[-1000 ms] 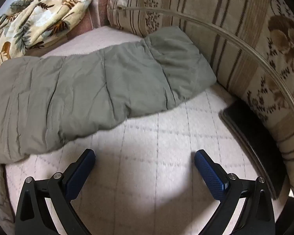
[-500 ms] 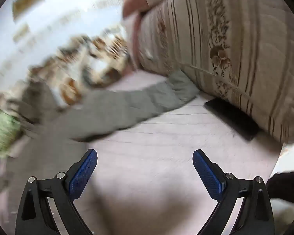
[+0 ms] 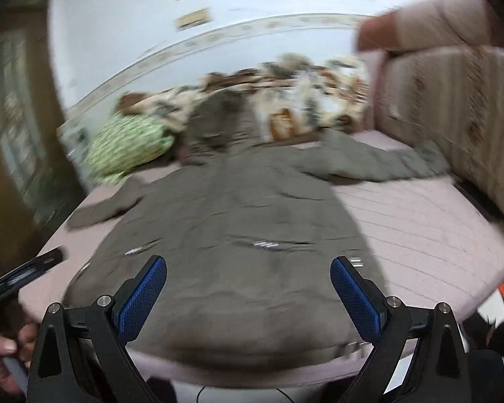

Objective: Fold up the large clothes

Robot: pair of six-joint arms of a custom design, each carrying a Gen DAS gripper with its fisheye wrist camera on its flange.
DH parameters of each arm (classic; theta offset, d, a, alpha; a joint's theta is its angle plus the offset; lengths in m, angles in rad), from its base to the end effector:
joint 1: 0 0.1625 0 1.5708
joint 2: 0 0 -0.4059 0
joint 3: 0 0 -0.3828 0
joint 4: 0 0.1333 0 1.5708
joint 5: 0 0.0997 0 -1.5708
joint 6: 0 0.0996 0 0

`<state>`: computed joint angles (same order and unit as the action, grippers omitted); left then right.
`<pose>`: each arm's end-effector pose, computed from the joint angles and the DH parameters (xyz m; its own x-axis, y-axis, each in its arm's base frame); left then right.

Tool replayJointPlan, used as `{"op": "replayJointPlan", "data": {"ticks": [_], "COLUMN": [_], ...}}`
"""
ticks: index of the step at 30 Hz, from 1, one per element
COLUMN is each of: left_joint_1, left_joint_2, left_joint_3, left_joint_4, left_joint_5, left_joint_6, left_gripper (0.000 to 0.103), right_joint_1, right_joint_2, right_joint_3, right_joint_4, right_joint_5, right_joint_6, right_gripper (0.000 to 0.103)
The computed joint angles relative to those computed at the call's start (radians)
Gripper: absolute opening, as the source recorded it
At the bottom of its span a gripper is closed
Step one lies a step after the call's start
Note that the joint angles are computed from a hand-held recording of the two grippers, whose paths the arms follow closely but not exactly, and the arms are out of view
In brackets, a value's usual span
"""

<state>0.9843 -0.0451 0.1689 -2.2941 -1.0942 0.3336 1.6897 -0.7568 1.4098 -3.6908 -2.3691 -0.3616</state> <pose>-0.3588 -0.8633 0.1167 -0.6850 0.4861 -0.5426 0.7210 0.5593 -0.4091 0.1420 -0.6665 0.3006 -0.7229 0.5477 0.4213 -0.2865 0.3172 -0.9040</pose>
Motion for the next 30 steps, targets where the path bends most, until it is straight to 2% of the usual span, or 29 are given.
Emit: {"op": "replayJointPlan", "data": {"ticks": [3, 6, 10, 16, 22, 30], "left_joint_1": [-0.011, -0.014, -0.007, 0.001, 0.006, 0.001], "left_joint_2": [-0.107, -0.151, -0.163, -0.141, -0.121, -0.114], "left_joint_3": [0.215, 0.313, 0.321, 0.275, 0.235, 0.233], "left_joint_4": [-0.108, -0.176, -0.154, -0.112, -0.079, -0.084], "left_joint_5": [-0.019, -0.012, -0.014, 0.010, 0.010, 0.025], "left_joint_6": [0.017, 0.058, 0.072, 0.074, 0.068, 0.088], "left_gripper": [0.103, 0.103, 0.103, 0.103, 0.103, 0.103], "right_joint_1": [0.036, 0.058, 0.063, 0.059, 0.056, 0.046], "right_joint_2": [0.033, 0.059, 0.073, 0.072, 0.070, 0.059], "right_joint_3": [-0.046, -0.073, -0.080, -0.073, -0.070, -0.069], "right_joint_4": [0.032, -0.003, -0.026, 0.064, 0.090, 0.133], "right_joint_5": [-0.032, -0.021, -0.005, 0.020, 0.015, 0.013], "right_joint_6": [-0.058, -0.084, -0.124, -0.097, -0.090, -0.039], "right_gripper": [0.100, 0.102, 0.102, 0.102, 0.102, 0.102]}}
